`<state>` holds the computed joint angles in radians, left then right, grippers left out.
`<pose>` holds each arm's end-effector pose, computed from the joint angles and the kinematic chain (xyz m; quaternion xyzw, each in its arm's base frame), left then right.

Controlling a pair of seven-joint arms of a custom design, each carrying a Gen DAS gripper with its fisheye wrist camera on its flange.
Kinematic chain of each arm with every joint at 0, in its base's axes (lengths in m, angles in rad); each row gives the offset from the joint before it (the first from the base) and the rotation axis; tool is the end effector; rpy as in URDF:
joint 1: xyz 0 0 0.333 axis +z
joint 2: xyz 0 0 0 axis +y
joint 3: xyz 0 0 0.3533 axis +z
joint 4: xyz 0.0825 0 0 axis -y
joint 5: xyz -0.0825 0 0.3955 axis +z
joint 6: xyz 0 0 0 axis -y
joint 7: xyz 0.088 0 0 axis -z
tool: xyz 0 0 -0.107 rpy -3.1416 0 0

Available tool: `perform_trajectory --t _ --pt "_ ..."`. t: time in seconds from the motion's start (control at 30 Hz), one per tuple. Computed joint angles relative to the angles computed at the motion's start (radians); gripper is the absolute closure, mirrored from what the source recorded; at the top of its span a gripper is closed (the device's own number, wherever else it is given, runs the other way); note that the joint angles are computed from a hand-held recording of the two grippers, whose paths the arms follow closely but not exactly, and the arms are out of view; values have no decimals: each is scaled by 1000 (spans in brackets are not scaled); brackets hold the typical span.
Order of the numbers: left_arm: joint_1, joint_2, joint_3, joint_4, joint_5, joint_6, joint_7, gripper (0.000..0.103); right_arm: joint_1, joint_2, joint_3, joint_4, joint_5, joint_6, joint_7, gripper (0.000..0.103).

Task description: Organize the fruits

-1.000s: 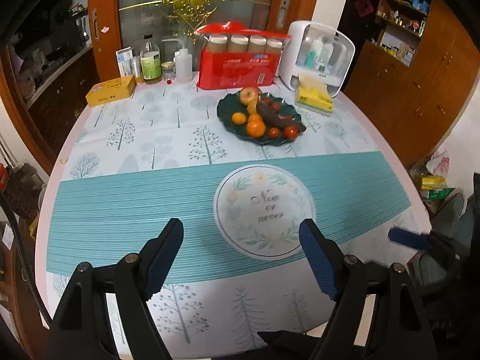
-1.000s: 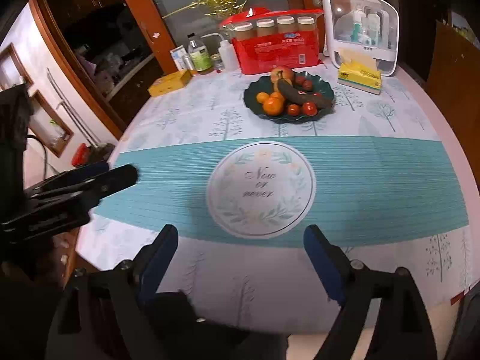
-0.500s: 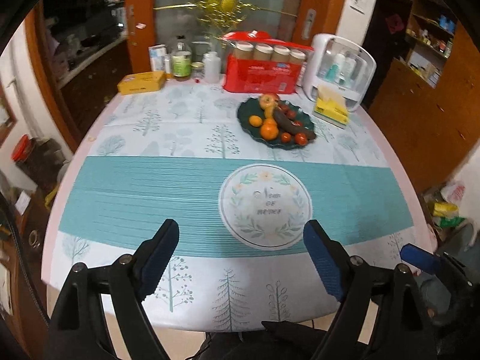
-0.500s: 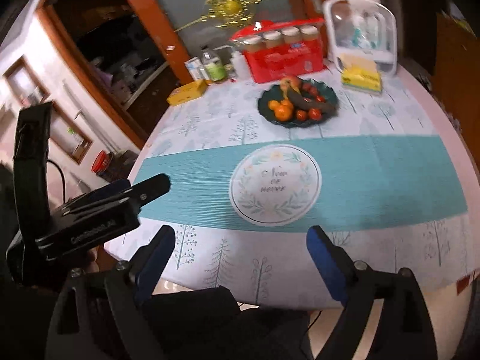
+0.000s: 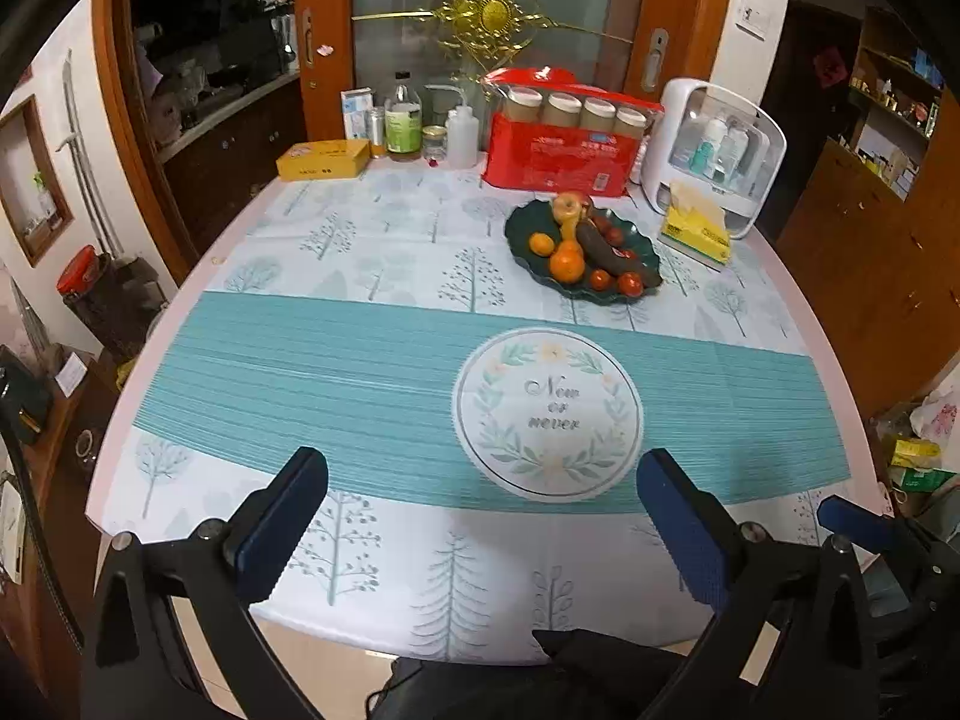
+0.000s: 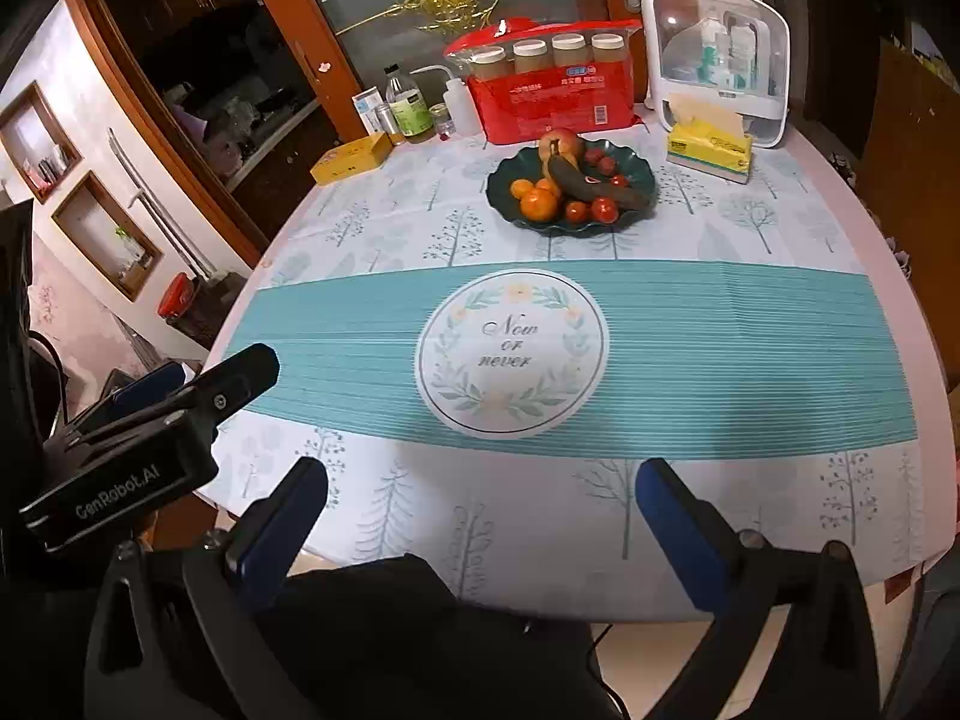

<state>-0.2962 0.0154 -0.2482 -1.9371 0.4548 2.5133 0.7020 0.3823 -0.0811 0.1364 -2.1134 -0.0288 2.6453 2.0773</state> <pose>0.5261 -0.3217 0.5699 -0.6799 0.6586 -0.2554 0.1968 0.5007 0.2892 0.5522 -0.6863 0.6618 -0.0963 0.2859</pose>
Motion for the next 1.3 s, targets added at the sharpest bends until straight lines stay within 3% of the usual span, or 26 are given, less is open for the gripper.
perform_trajectory --t 0.53,1.3 --pt "-26 35 2 34 38 -6 -38 1 -21 -32 2 -31 -84 3 46 0" --pt "-35 38 -1 38 74 -19 -49 1 -20 -19 -3 -20 -69 -2 12 0"
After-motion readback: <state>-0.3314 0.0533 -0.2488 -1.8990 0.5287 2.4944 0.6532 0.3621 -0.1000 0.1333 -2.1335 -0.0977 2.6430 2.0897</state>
